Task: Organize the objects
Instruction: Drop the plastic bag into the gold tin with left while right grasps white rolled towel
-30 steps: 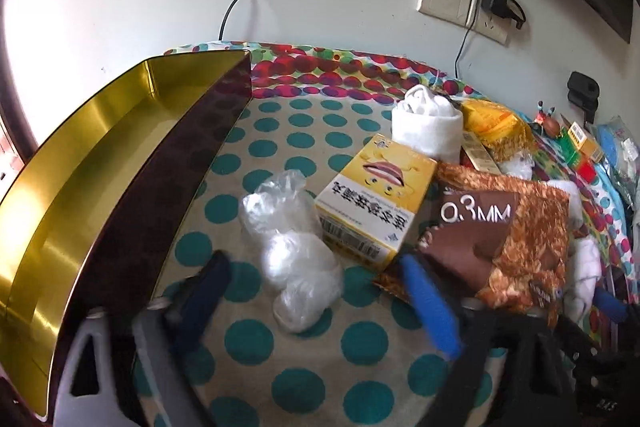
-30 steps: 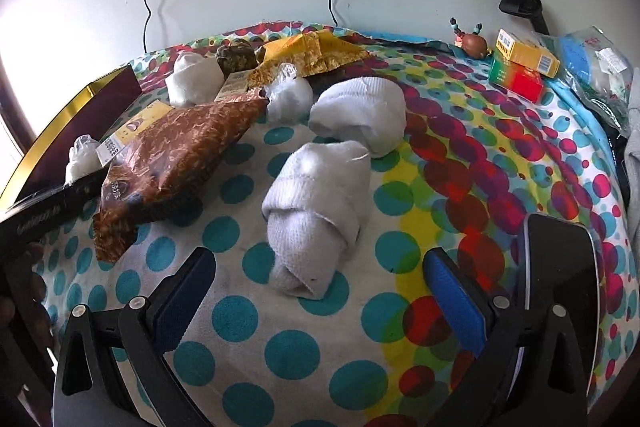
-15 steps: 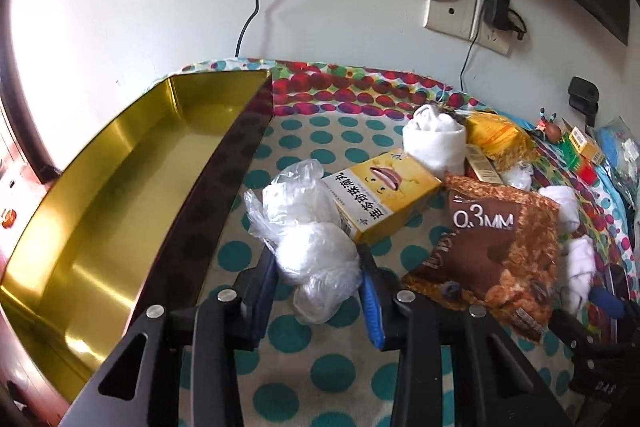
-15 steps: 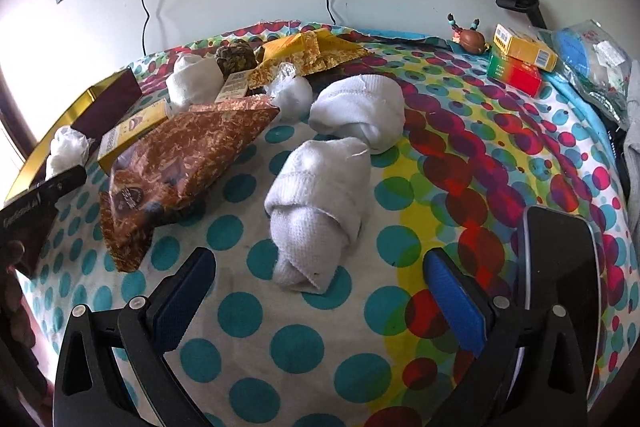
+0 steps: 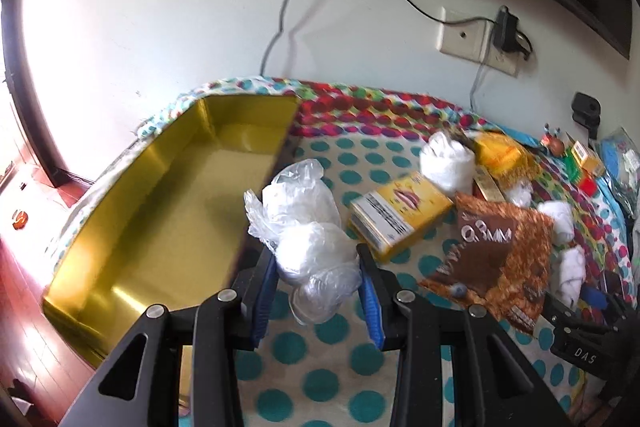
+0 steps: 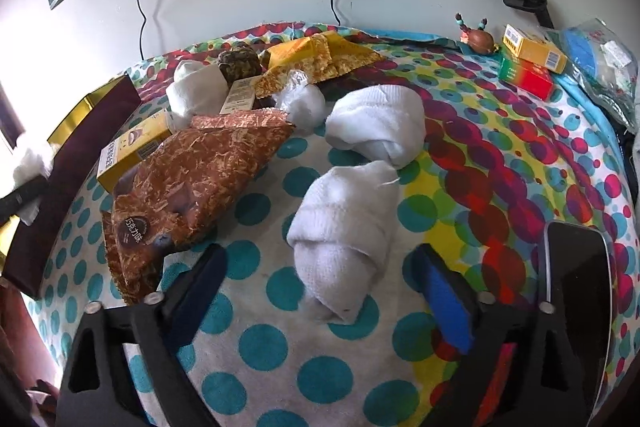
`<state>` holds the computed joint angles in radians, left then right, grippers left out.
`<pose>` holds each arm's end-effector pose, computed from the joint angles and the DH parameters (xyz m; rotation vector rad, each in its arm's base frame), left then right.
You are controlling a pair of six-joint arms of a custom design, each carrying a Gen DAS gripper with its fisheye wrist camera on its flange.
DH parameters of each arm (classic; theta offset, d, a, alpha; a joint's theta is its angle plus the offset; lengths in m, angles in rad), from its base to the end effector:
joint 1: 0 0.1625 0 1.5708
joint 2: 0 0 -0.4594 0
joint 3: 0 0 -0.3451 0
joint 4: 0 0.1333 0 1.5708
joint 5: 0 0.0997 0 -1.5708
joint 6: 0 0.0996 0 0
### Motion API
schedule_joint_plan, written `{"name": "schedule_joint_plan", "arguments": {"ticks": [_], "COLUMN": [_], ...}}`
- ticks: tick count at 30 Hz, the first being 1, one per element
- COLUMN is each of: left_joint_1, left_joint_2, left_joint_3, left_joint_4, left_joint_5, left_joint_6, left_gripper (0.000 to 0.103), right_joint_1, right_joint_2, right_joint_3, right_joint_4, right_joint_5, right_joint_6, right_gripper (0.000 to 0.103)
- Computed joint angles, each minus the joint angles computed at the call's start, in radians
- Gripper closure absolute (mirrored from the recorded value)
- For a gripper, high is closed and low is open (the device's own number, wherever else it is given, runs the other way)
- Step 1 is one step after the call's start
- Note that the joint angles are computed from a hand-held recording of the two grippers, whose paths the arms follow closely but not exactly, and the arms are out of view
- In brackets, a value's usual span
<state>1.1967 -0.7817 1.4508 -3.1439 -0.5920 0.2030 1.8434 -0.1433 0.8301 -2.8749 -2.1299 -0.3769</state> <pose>-0.0555 -0.7324 0.3161 0.0740 2.0846 -1.0688 0.3068 -0.7986 -0.0019 0.5711 -2.4015 0.7459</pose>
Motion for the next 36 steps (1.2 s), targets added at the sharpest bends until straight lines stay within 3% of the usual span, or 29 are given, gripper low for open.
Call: {"name": "schedule_joint_plan", "arguments": {"ticks": [5, 16, 23, 25, 28, 36], "left_joint_1": [0.016, 0.086, 0.09, 0.082, 0.072, 0.108], "left_joint_2": [-0.027, -0.082, -0.091, -0.105, -0.082, -0.111], "left_joint_3": [-0.015, -0.001, 0.021, 0.036, 0.015, 0.033], "left_joint_4": [-0.007, 0.079, 0.098, 0.07, 0.048, 0.172], "left_joint_5": [0.031, 0.113, 0.151, 0.12, 0.15, 0.093], "left_joint_6": [-0.015, -0.146, -0.156, -0.151, -0.079, -0.247], "left_gripper": [0.065, 0.065, 0.065, 0.065, 0.065, 0.065], "right_joint_1": [-0.004, -0.001, -0.02, -0.022, -0.022, -0.025], "right_joint_2": [-0.007, -0.002, -0.038, -0.039, -0.04, -0.045], "right_joint_3": [0.024, 0.031, 0.093, 0.094, 0.096, 0.105], "right_joint_4": [-0.043, -0.068, -0.116, -0.117, -0.118, -0.124], "right_joint_5": [0.014, 0.008, 0.067, 0.071, 0.073, 0.087], "right_joint_6": [-0.004, -0.033, 0.004, 0.001, 0.0, 0.011], "right_gripper": [0.034, 0.043, 0.067, 0.068, 0.071, 0.075]}}
